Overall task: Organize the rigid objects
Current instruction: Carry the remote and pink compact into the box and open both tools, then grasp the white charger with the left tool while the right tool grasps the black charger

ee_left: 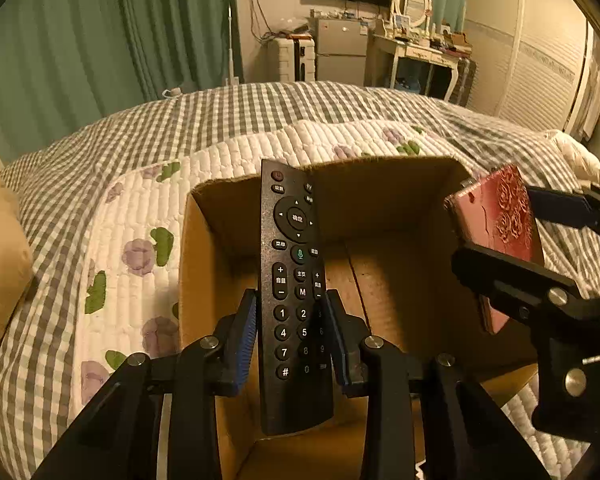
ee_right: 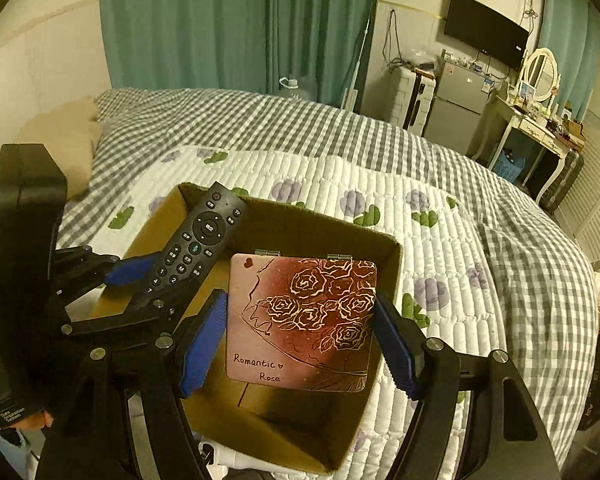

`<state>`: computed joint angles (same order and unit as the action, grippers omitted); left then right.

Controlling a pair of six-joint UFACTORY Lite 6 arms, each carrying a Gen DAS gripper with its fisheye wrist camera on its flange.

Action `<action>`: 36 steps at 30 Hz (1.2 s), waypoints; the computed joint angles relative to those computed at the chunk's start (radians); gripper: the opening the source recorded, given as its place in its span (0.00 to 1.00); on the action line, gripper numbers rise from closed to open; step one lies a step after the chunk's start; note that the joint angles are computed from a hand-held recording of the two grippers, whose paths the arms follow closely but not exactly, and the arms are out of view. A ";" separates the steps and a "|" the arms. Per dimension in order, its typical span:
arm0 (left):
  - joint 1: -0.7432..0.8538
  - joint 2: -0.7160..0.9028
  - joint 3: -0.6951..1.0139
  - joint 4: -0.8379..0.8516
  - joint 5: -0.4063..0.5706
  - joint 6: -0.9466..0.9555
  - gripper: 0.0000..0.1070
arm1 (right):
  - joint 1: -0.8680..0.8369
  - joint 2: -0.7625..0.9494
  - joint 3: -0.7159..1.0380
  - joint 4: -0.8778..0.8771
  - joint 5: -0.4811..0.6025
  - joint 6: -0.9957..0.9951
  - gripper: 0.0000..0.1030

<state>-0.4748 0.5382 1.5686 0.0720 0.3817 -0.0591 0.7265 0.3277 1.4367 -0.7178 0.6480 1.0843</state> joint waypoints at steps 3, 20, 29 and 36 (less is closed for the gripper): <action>-0.006 -0.016 -0.022 0.105 -0.028 -0.091 0.49 | -0.014 0.029 0.017 0.013 -0.012 -0.015 0.69; -0.009 -0.492 -0.422 0.053 -0.047 -0.074 0.67 | 0.067 -0.289 -0.171 -0.088 0.083 0.143 0.83; -0.111 -0.861 -0.730 0.281 -0.006 -0.351 0.94 | 0.368 -0.489 -0.371 -0.111 0.292 0.270 0.83; -0.093 -0.898 -0.945 0.362 -0.095 -0.522 0.94 | 0.417 -0.440 -0.538 -0.089 0.190 0.388 0.83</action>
